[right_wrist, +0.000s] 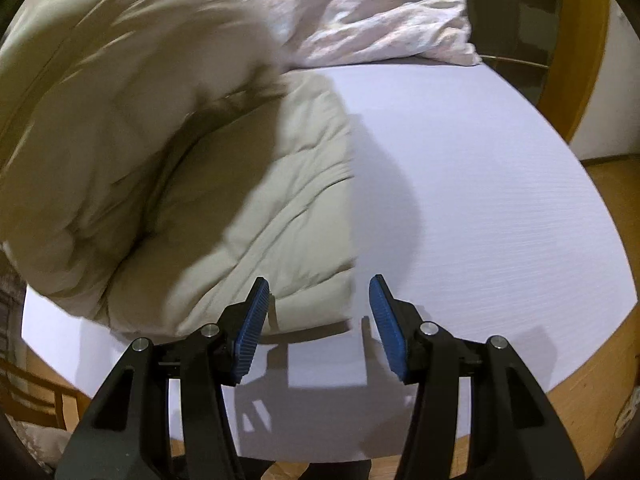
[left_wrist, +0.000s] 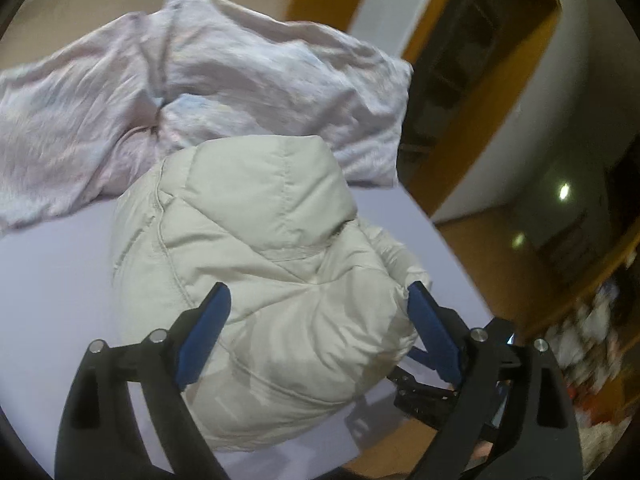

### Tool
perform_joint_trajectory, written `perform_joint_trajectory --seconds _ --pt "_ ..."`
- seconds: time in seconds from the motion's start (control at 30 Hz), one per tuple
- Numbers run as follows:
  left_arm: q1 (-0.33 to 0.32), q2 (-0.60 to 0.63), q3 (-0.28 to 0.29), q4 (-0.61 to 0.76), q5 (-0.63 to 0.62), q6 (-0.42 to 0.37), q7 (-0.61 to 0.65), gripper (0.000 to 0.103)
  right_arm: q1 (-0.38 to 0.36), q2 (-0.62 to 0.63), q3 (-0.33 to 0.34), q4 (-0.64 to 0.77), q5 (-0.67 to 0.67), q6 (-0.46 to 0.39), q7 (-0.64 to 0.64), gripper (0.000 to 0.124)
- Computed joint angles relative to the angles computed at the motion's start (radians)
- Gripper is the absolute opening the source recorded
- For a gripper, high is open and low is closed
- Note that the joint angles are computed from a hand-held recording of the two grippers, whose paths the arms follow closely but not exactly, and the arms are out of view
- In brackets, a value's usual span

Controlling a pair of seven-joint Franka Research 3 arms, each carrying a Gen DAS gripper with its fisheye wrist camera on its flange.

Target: Fold large clothes

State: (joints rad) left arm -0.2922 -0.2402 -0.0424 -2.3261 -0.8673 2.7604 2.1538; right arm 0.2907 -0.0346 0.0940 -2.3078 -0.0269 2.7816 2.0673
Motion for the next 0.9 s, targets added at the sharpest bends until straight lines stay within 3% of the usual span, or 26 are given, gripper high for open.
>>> perform_joint_trajectory --seconds 0.13,0.17,0.23,0.27,0.4,0.5,0.6,0.73,0.9 --pt "0.006 -0.023 0.07 0.008 -0.165 -0.058 0.106 0.089 -0.024 -0.02 -0.007 -0.009 -0.069 -0.026 0.079 0.054" --pt "0.013 -0.027 0.086 0.013 -0.212 -0.091 0.141 0.089 -0.029 -0.018 -0.008 -0.008 -0.078 -0.029 0.087 0.054" --pt "0.031 -0.029 0.137 0.037 -0.315 -0.236 0.224 0.089 -0.04 -0.016 -0.011 -0.006 -0.097 -0.045 0.11 0.054" --pt "0.044 -0.039 0.132 0.033 -0.326 -0.246 0.235 0.089 -0.044 -0.013 -0.014 -0.004 -0.099 -0.05 0.115 0.054" --pt "0.121 -0.038 0.043 0.024 -0.184 -0.098 0.145 0.089 -0.053 -0.004 -0.017 0.009 -0.109 -0.06 0.128 0.054" --pt "0.146 -0.004 0.025 0.032 -0.081 -0.042 0.054 0.089 -0.048 -0.018 -0.011 0.007 -0.125 -0.064 0.151 0.054" --pt "0.179 0.042 -0.013 0.026 0.12 0.044 -0.1 0.089 -0.047 -0.015 -0.01 0.024 -0.126 -0.062 0.149 0.054" --pt "0.196 0.119 -0.017 0.039 0.288 0.02 -0.253 0.089 -0.046 -0.017 -0.015 0.053 -0.1 -0.044 0.127 0.054" --pt "0.172 0.178 -0.045 0.079 0.216 -0.012 -0.211 0.088 -0.047 -0.033 -0.021 0.108 -0.024 -0.009 0.052 0.054"
